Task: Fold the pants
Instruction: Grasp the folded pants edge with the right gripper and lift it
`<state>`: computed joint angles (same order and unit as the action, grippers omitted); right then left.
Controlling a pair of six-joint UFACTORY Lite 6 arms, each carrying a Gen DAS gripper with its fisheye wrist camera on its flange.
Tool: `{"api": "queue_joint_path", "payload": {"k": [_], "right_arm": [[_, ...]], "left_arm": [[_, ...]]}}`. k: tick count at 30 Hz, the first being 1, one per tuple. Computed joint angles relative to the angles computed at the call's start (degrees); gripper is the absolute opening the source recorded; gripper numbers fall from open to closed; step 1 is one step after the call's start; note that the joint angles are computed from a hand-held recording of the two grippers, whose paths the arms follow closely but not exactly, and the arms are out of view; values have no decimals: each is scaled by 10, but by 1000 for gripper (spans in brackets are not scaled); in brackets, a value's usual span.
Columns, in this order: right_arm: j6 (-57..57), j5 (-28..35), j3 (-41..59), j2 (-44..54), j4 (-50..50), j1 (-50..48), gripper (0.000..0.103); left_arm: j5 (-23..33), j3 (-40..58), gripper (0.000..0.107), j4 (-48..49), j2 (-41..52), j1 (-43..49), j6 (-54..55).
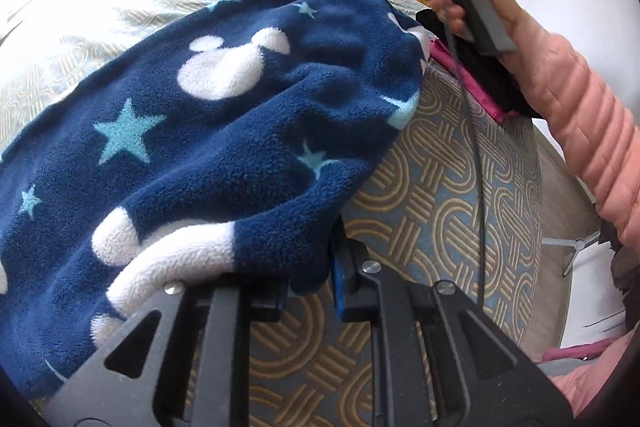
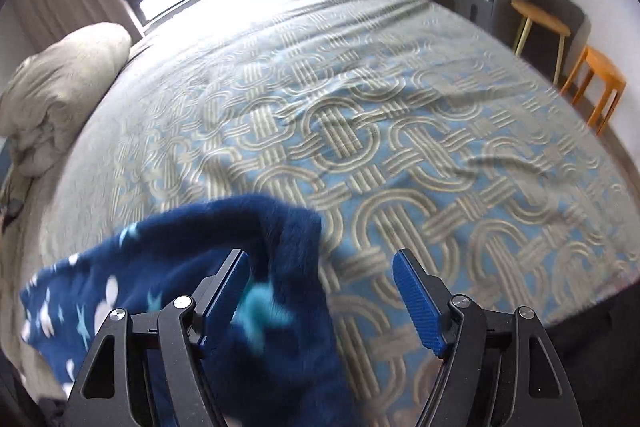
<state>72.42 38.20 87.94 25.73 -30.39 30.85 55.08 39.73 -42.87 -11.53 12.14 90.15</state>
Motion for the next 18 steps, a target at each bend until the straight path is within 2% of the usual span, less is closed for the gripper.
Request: {"api": "queue_joint_path", "payload": {"k": [1,2,4,6,8,10,12,14,16,17,18], "right_arm": [[-25,-16,7,9,39,-13,26],[-27,-26,8,19,55,-20,14],[28,10,34,25,13,-11,13],[68,38,56,38,-32,-15,13],[28,6,67,69,19,-52,13],[-27,3,85,96,53,-57,16],[-25,41,88,86,24,-34,23],[-7,54,46,37,22,-15,32],[55,71,-23,-45,-15,16,52],[106,98,-61,-92,-47,44,69],[140,123,-92,-131,-67,69,76]], "left_arm": [[3,-4,18,3,-8,0,0],[9,-11,18,6,-22,1,4],[13,-30,19,11,-46,0,22],[-9,-57,19,16,-66,-13,39],[-26,-65,19,10,-64,-23,35],[-9,-53,19,4,-47,-8,35],[11,-39,18,2,-28,12,38],[21,-29,19,4,-16,24,38],[28,-26,19,5,-19,27,33],[26,-28,19,6,-24,25,31],[21,-31,20,4,-26,20,30]]}}
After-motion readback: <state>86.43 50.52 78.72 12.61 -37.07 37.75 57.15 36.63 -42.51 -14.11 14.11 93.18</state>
